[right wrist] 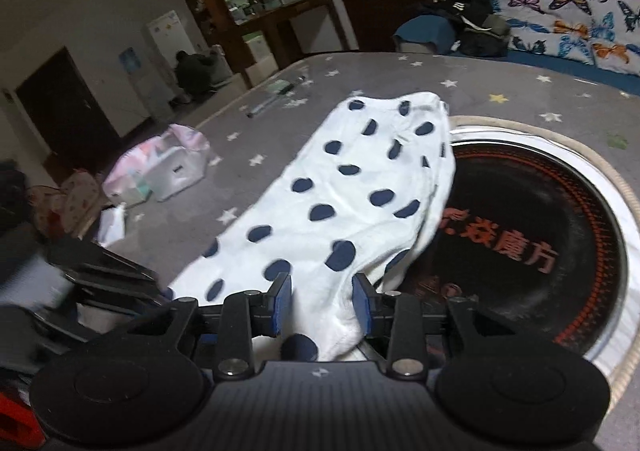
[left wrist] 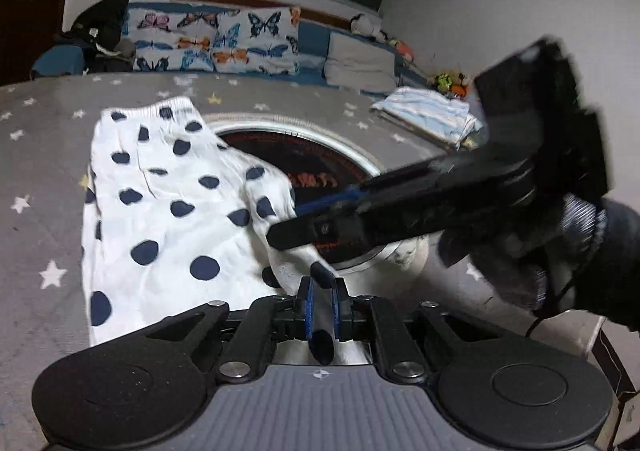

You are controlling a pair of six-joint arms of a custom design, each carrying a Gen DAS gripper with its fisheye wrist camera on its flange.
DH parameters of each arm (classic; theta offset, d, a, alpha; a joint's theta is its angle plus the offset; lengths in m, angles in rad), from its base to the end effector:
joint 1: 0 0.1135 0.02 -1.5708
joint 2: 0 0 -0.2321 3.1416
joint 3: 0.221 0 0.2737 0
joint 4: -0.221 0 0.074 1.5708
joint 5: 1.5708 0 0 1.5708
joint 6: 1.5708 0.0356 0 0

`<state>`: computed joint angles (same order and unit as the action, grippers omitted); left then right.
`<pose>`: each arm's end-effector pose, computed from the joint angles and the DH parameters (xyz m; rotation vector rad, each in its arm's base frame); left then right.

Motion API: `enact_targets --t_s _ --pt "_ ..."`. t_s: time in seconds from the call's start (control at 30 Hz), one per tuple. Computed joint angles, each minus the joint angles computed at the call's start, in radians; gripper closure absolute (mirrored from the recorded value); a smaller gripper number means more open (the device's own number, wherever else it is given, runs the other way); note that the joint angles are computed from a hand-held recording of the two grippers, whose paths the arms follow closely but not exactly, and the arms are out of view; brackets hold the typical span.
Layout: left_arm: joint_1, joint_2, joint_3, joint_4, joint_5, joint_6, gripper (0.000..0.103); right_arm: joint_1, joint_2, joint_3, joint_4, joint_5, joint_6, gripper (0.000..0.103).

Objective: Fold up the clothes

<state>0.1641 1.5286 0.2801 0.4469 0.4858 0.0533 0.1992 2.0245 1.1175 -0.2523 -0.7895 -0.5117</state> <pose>0.2248 0.0204 0.0353 0.1026 2.3000 -0.4637 0.3608 0.0986 0.0579 -1.0595 2.2380 0.9351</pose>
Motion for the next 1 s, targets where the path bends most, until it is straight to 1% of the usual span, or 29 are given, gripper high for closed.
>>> enact_targets --t_s 0.1,0.2,0.27,0.37,0.43,0.57,0.7,0.77,0.93,1.0 --pt "-0.001 0.086 0.045 0.016 -0.013 -0.024 0.092 -0.002 0.007 0.038 -0.064 -0.061 -0.024 0.069" --pt "0.025 0.14 0.073 0.022 0.001 -0.045 0.092 0.008 -0.017 0.025 -0.049 -0.069 -0.026 0.069" --pt "0.048 0.151 0.076 0.026 0.02 -0.058 0.092 0.004 -0.031 0.015 -0.033 -0.077 -0.016 0.069" --pt "0.07 0.149 0.074 0.026 0.031 -0.066 0.092 -0.02 -0.052 -0.008 0.014 -0.061 0.019 0.069" --pt "0.085 0.157 0.073 0.033 0.049 -0.069 0.092 -0.037 -0.055 -0.017 0.042 -0.02 0.033 0.069" --pt "0.124 0.189 0.081 0.051 0.087 -0.087 0.092 -0.079 -0.005 0.0 0.023 0.04 0.01 0.069" --pt "0.15 0.21 0.089 0.054 0.123 -0.101 0.092 -0.1 0.043 0.012 0.001 0.037 -0.009 0.069" --pt "0.15 0.21 0.089 0.056 0.123 -0.105 0.092 -0.1 0.06 0.011 0.005 0.026 -0.004 0.069" --pt "0.151 0.211 0.086 0.062 0.125 -0.106 0.092 -0.078 0.066 -0.021 0.051 0.011 0.014 0.069" --pt "0.15 0.213 0.085 0.066 0.125 -0.105 0.092 -0.068 0.056 -0.04 0.074 0.017 0.019 0.079"
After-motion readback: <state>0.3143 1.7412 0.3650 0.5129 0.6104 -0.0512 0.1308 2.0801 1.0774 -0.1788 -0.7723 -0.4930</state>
